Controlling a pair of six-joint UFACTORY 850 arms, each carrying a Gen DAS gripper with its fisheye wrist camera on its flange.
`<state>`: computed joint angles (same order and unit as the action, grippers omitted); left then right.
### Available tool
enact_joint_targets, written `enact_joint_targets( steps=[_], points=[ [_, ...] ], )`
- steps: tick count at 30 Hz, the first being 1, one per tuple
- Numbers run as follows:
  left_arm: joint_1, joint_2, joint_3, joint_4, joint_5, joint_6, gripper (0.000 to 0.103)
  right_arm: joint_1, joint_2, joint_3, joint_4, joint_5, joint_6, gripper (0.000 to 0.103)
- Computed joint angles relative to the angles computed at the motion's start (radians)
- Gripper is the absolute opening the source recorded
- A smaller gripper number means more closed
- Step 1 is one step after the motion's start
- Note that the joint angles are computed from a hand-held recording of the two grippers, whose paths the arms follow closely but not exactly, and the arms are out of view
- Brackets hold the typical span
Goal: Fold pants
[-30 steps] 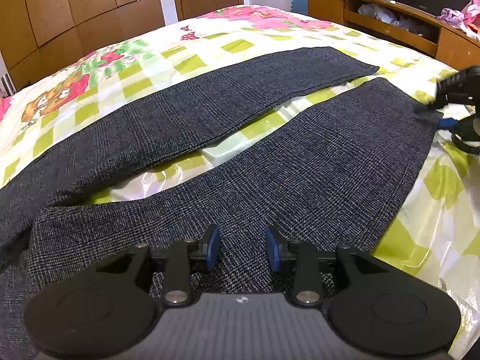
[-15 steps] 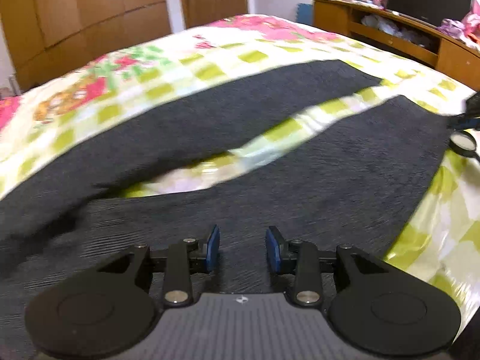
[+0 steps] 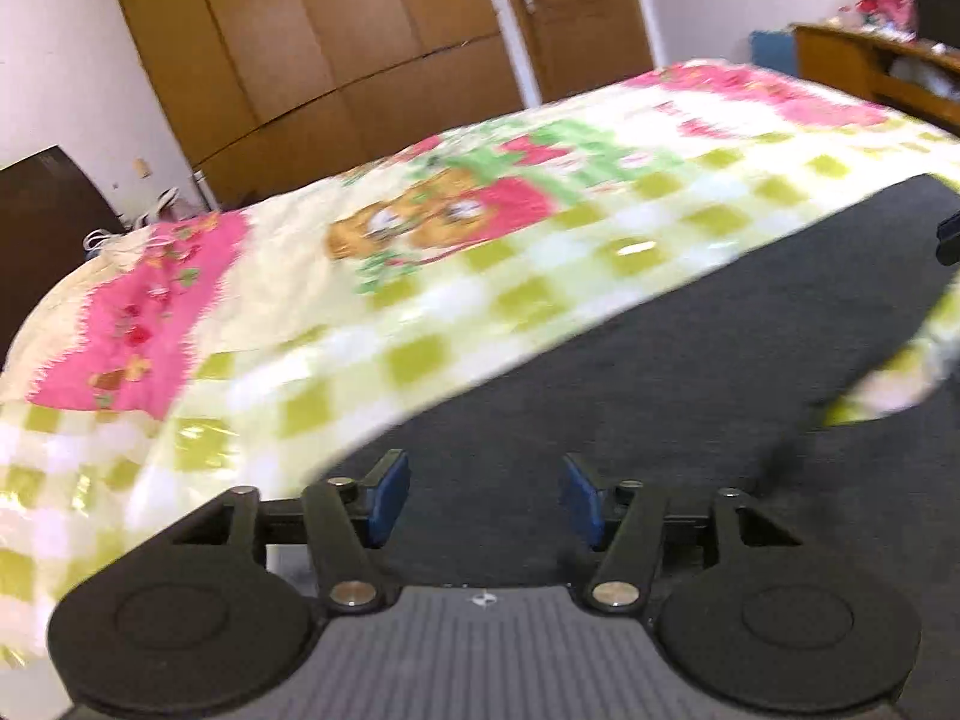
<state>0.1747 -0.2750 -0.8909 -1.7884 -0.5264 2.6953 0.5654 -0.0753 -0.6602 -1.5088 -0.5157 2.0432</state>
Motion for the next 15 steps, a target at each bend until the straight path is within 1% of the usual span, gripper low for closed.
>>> enact_joint_targets(
  steps=[1, 2, 5, 7, 8, 10, 11, 13, 14, 15],
  points=[
    [-0.003, -0.052, -0.068, 0.041, 0.03, -0.049, 0.069, -0.04, -0.061, -0.063, -0.033, 0.067, -0.052, 0.023],
    [-0.007, -0.098, -0.129, 0.09, 0.057, -0.109, 0.069, -0.069, -0.12, -0.121, -0.069, 0.112, -0.091, 0.024],
    [-0.018, -0.224, -0.28, 0.199, 0.129, -0.236, 0.069, -0.129, -0.286, -0.291, -0.034, 0.189, -0.323, 0.027],
    [-0.023, -0.286, -0.36, 0.354, 0.153, -0.402, 0.069, -0.156, -0.369, -0.375, 0.022, 0.223, -0.465, 0.028],
    [-0.021, -0.312, -0.39, 0.429, 0.156, -0.475, 0.069, -0.166, -0.392, -0.402, 0.059, 0.238, -0.533, 0.029],
    [-0.028, -0.353, -0.431, 0.492, 0.183, -0.514, 0.07, -0.18, -0.444, -0.452, 0.081, 0.259, -0.613, 0.038],
    [-0.027, -0.369, -0.449, 0.538, 0.18, -0.549, 0.071, -0.187, -0.461, -0.465, 0.048, 0.267, -0.599, 0.038],
    [-0.034, -0.397, -0.486, 0.695, 0.171, -0.698, 0.072, -0.202, -0.494, -0.497, 0.016, 0.292, -0.579, 0.039],
    [-0.037, -0.407, -0.497, 0.737, 0.171, -0.735, 0.075, -0.209, -0.504, -0.509, 0.03, 0.305, -0.595, 0.04],
    [-0.04, -0.409, -0.5, 0.747, 0.175, -0.738, 0.076, -0.217, -0.511, -0.519, 0.072, 0.32, -0.645, 0.041]
  ],
)
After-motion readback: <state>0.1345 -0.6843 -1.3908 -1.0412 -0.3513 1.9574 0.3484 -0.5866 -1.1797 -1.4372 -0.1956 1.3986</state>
